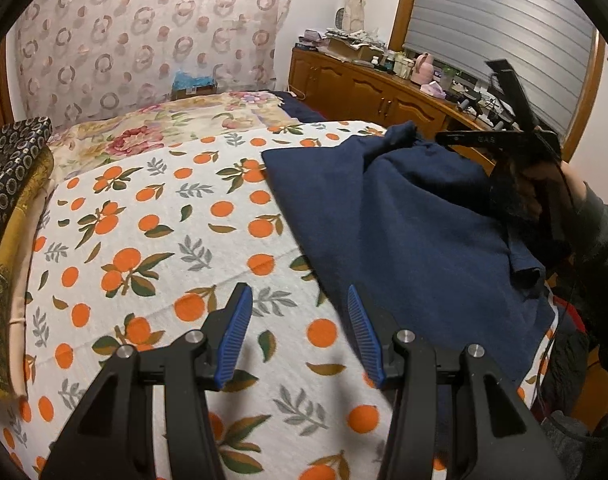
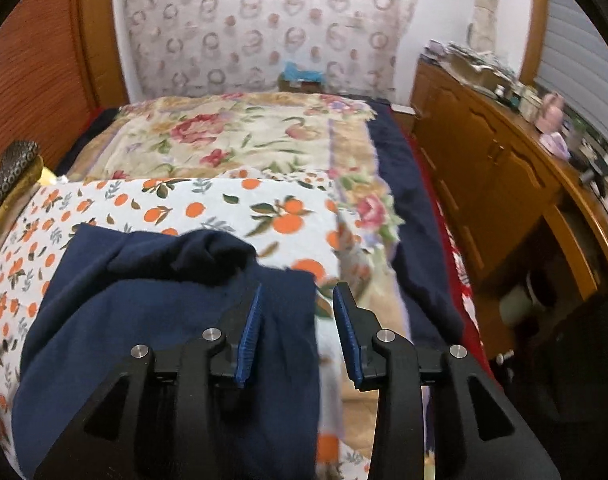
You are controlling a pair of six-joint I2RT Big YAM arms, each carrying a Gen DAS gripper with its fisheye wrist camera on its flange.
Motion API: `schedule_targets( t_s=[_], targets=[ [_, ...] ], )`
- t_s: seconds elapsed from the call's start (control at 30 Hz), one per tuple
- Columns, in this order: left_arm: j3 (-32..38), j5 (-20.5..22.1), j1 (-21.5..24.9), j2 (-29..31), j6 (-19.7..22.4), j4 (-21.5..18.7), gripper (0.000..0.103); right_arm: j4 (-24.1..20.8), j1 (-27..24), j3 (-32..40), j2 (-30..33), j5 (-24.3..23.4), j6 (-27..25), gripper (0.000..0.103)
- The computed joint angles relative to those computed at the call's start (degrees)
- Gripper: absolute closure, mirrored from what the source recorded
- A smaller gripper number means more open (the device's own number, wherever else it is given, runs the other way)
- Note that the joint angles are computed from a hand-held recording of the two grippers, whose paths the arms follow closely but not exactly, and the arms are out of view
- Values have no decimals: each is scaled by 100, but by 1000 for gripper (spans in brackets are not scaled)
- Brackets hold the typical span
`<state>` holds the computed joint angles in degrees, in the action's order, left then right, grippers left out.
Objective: Fold small clothes
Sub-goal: 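Grasp the folded shirt edge with the right gripper and lift it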
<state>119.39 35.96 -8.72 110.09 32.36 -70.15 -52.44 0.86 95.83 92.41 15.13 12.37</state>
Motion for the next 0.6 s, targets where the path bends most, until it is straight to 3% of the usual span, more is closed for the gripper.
schedule_targets(
  t_s=[0.13,0.33,0.6],
  targets=[
    [-389,55,-16,-280,-30,227,54,341,170,-870,-786,-126,127,67],
    [-954,116,-41,-680,-59,517,54,396,760,-1812,-1583,147,433,62],
    [-1585,19,-77,-1094,23,721,54,424,1425,-2216,-1728,491,551,50]
  ],
)
